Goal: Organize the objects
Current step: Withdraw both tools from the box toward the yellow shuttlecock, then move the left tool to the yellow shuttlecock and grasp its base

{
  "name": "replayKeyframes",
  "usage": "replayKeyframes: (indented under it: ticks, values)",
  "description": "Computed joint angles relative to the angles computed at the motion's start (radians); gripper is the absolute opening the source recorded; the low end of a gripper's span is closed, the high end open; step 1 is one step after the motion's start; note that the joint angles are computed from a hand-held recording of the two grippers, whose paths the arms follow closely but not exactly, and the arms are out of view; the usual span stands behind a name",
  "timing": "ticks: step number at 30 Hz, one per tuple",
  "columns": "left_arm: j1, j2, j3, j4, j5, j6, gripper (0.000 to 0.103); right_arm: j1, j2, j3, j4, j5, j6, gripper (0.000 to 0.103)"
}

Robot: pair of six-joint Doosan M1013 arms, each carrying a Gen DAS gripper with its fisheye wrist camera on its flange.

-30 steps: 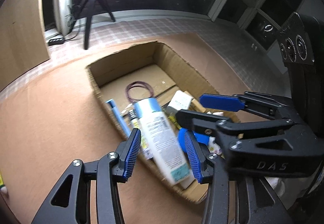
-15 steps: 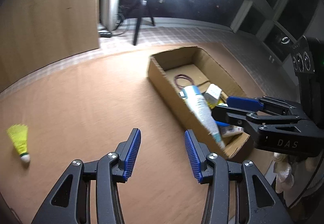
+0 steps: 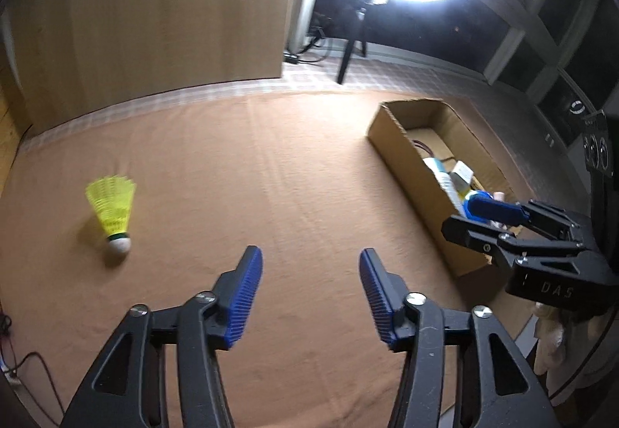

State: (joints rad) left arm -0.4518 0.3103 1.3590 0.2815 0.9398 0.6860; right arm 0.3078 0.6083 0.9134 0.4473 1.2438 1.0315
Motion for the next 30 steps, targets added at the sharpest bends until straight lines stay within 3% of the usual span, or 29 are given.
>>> replayKeyframes:
  ticks: [7,12,19,30]
  values:
    - [0.023,-0.045,0.072,0.014,-0.007,-0.051,0.061,0.040,-0.028,0.045,-0.078,-0.071,0.021,0.055]
    - [0.052,-0.072,0.124,0.011,-0.025,-0.077,0.067,0.061,-0.044,0.072,-0.129,-0.125,0.037,0.064]
    - [0.102,-0.106,0.185,0.007,-0.022,-0.093,0.074,0.079,-0.052,0.086,-0.163,-0.154,0.069,0.067]
    - [0.217,-0.117,0.215,-0.070,-0.077,-0.080,0.075,0.094,-0.047,0.089,-0.164,-0.146,0.094,0.070]
